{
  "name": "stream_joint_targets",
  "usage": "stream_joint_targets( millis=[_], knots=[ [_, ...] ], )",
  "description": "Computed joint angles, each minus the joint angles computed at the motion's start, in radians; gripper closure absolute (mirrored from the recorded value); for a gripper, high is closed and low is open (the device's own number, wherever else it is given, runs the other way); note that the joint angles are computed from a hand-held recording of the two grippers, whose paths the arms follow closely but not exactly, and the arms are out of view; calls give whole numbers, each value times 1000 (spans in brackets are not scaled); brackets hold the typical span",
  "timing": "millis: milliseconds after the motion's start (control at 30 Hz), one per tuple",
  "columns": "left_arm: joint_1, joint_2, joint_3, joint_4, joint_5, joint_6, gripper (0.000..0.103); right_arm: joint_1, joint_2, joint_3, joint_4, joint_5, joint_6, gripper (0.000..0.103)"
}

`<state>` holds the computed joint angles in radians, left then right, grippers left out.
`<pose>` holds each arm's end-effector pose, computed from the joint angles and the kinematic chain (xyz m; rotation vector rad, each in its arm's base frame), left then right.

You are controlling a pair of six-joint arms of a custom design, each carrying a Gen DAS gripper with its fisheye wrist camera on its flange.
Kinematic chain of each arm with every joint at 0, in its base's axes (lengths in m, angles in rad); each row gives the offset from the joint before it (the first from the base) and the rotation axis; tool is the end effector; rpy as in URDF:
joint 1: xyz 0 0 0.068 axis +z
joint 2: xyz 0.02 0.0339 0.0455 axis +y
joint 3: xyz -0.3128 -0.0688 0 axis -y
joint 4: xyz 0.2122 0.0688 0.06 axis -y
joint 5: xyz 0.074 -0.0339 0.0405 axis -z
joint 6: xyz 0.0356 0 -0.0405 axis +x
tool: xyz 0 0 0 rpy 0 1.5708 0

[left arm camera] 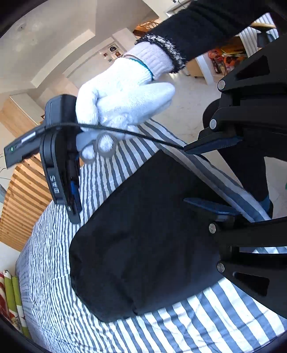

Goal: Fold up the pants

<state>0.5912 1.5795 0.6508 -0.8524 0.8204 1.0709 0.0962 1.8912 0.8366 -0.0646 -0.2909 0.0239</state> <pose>0.1618 0.0772 0.1962 0.4847 2.4671 -0.9321 0.3201 0.0412 0.1582 -0.1868 2.6725 0.4284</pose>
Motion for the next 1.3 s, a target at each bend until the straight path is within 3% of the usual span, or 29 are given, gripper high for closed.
stream_joint_targets(
  millis=[100, 200, 333, 500, 633, 767, 867, 933, 1100, 1300],
  knots=[
    [150, 65, 13, 1, -67, 89, 60, 61, -107, 12, -60, 47, -32, 79],
    [203, 138, 23, 29, -85, 79, 59, 190, -118, 136, -182, 73, -31, 75],
    [282, 184, 46, -19, -67, 131, 59, 361, 41, 406, -345, 114, -16, 73],
    [378, 286, 92, -84, -96, 167, 55, 499, 339, 785, -597, 211, -104, 72],
    [374, 330, 89, -79, -105, 168, 53, 510, 487, 950, -747, 260, -165, 72],
    [357, 356, 87, -95, -91, 163, 53, 489, 508, 974, -777, 236, -196, 72],
    [349, 326, 91, -120, -81, 170, 54, 491, 513, 988, -777, 308, -221, 72],
    [345, 324, 88, -118, -84, 165, 55, 483, 522, 1005, -786, 296, -243, 72],
    [297, 247, 61, -60, -112, 113, 67, 483, 571, 1059, -866, 287, -305, 72],
    [265, 113, 2, -13, -139, 121, 78, 467, 527, 973, -799, 300, -323, 88]
  ],
)
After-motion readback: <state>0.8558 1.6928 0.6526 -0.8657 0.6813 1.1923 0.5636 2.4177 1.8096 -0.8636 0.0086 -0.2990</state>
